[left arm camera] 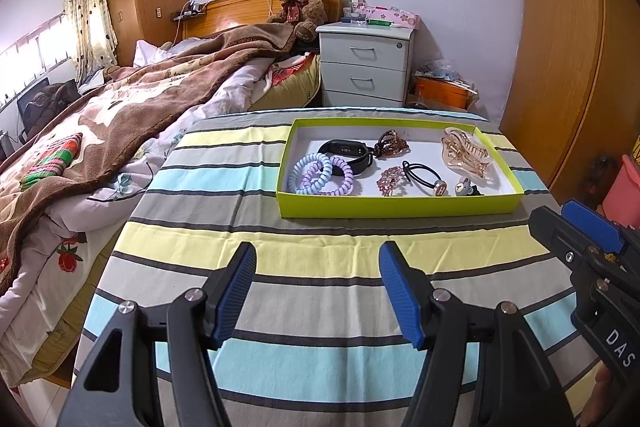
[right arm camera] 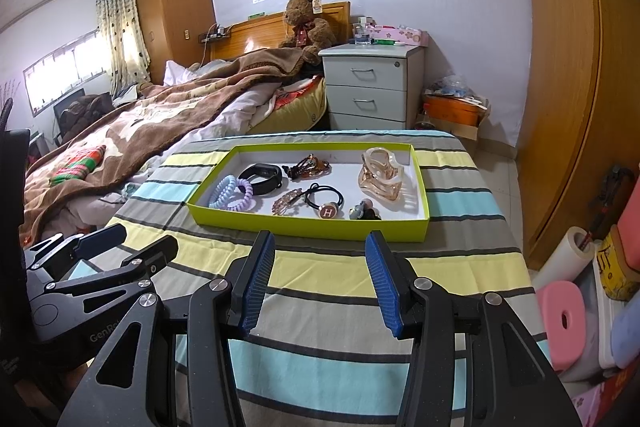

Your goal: Organize jewelry

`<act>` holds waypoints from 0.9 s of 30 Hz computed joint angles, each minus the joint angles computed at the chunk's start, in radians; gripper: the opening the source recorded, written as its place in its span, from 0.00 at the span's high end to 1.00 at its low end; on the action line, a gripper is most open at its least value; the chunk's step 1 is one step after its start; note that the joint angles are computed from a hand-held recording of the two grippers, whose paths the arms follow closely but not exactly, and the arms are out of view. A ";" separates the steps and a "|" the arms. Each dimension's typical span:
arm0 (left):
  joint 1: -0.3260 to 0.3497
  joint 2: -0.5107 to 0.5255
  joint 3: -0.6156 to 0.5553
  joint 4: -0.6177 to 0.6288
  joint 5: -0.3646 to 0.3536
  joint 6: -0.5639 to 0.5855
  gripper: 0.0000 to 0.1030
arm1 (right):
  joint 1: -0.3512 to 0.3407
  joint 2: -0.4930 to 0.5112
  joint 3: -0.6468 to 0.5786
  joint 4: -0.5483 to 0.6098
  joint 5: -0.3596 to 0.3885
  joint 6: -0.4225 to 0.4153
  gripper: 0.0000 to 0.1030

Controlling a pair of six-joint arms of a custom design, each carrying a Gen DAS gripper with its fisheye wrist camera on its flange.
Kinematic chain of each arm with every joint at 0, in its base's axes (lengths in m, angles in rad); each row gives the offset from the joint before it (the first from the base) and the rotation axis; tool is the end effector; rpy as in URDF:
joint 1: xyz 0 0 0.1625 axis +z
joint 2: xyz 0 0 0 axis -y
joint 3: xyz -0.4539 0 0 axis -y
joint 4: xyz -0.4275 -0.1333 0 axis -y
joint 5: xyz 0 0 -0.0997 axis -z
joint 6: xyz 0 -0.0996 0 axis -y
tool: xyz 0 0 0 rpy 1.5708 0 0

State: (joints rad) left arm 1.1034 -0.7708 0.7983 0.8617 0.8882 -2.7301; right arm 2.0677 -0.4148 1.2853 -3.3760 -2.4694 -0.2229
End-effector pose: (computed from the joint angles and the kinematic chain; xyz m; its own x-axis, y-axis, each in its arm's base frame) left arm -0.1512 -0.7349 0.3442 -0.6591 0.2725 -0.7010 0.6694 0.6375 -0.3815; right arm 0.4300 -0.6769 0.0619 -0.7639 0.1347 0.6311 -0.4635 0.5660 -0.6818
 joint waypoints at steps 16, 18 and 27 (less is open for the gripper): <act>0.000 -0.008 0.008 0.002 -0.005 -0.008 0.36 | 0.001 0.002 -0.001 0.000 -0.001 0.001 0.53; -0.001 -0.008 0.007 0.002 -0.008 -0.008 0.36 | 0.000 0.000 0.000 0.000 0.000 0.000 0.53; 0.000 -0.004 0.005 0.004 -0.008 -0.009 0.36 | 0.001 0.001 0.000 0.000 -0.002 0.002 0.53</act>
